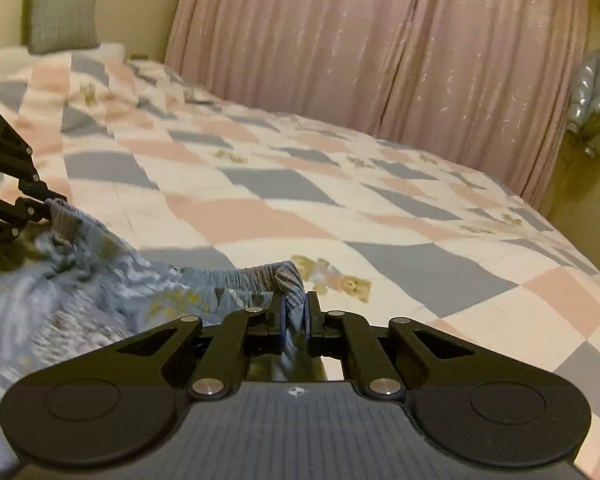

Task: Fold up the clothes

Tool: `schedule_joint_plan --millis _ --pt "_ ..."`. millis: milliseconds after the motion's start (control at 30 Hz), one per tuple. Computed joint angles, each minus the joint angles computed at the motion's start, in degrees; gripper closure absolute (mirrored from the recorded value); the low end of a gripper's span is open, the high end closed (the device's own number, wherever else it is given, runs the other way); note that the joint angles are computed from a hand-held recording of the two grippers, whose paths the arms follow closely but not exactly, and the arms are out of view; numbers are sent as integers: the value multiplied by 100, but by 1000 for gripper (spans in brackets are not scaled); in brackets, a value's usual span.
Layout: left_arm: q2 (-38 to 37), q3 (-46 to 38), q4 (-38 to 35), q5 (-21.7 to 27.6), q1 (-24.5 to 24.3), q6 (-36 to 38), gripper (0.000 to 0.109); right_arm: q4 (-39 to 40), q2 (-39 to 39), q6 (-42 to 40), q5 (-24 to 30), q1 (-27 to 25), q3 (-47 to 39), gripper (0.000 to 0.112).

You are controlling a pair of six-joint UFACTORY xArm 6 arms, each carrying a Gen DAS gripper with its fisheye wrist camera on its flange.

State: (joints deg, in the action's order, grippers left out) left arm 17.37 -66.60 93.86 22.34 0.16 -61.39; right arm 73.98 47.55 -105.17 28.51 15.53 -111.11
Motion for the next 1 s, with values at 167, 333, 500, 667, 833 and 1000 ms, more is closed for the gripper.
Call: schedule_joint_plan --millis 167,333,500,667,833,1000 --pt "65 -130 -430 -140 130 179 96 -477 628 489 186 22 -978 106" --pt "-426 402 -1187 -364 404 122 75 -1882 1124 1621 53 169 -1705 90" --pt "-1595 1511 -1387 -727 783 -330 73 -1118 319 1310 -53 0 -713 85" --pt "-2997 2963 -2512 -1243 1001 209 69 -94 -1137 514 209 -369 1143 80" --pt "-4679 4612 -4541 -1212 727 1612 60 336 -2626 -84 600 -912 3123 73" --pt "-6206 5697 -6079 -768 371 2420 62 294 -3690 -140 805 -1510 4488 70"
